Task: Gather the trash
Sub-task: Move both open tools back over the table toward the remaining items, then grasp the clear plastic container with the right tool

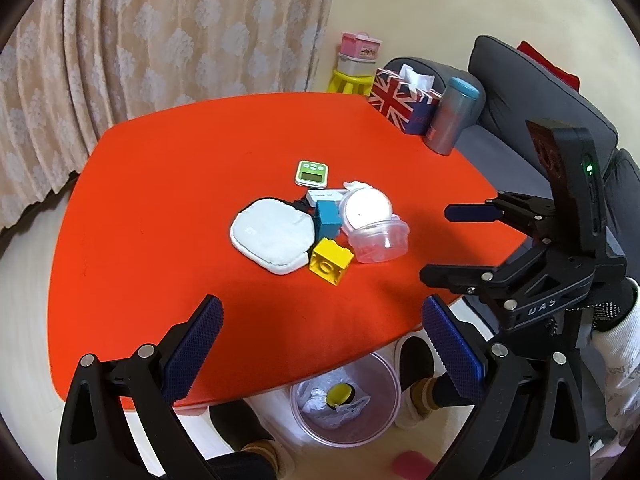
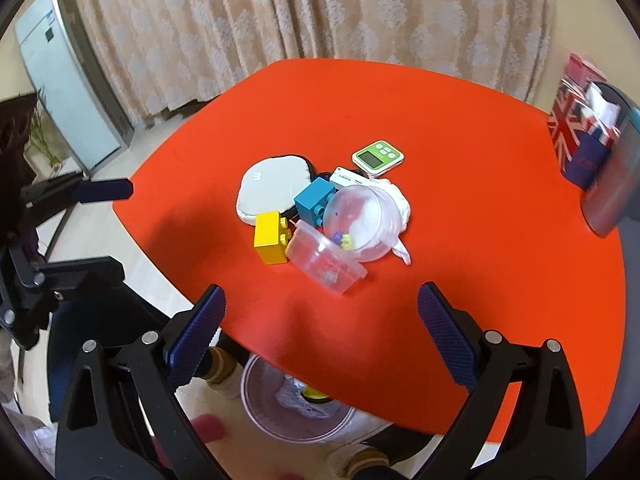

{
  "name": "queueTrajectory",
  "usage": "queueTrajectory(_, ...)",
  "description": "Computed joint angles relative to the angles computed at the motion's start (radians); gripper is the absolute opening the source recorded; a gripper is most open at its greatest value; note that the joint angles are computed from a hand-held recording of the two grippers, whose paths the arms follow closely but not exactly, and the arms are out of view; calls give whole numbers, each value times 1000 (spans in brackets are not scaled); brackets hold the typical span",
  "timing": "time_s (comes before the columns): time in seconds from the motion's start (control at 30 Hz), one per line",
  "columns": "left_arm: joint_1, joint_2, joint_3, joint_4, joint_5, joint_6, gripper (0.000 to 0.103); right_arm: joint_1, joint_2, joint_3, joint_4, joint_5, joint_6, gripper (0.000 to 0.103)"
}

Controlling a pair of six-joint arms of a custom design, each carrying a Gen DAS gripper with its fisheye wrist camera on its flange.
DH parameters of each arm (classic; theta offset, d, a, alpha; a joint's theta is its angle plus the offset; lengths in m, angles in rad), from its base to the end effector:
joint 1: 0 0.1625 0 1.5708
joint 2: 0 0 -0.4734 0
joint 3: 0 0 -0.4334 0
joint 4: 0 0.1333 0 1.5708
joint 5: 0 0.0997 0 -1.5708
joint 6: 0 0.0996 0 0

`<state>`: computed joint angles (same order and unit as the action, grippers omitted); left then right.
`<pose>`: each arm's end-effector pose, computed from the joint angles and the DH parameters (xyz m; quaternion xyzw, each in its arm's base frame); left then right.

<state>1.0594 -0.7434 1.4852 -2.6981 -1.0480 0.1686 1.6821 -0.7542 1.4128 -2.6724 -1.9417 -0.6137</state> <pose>-0.2284 -0.7810 0.1476 0.2695 0.9104 -0.2256 0.2184 0.1874 -0.8018 0.1803 0.3021 -0.9109 0.1644 0.2279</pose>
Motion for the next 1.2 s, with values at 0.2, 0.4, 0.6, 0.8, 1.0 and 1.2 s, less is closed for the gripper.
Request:
queueTrajectory(0.2, 13, 8, -20, 15, -2, -10, 96, -2, 44, -62, 49, -3, -33, 85)
queueTrajectory(0.4, 21, 12, -30, 28, -2, -19, 96, -5, 68, -88, 66, -12, -53, 69)
queueTrajectory(0.6, 26, 15, -36, 37, -8, -25, 96, -11, 71, -95, 78, 4, -60, 54)
queueTrajectory(0.8, 26, 15, -36, 38, -11, -22, 96, -13, 69, -95, 85, 8, -59, 40)
queueTrajectory(1.0, 26, 16, -36, 36, -13, -19, 96, -14, 58, -81, 76, 24, -58, 25)
queueTrajectory(1.2, 23, 21, -43, 39, -15, -14, 96, -11, 41, -65, 71, 58, -41, 24)
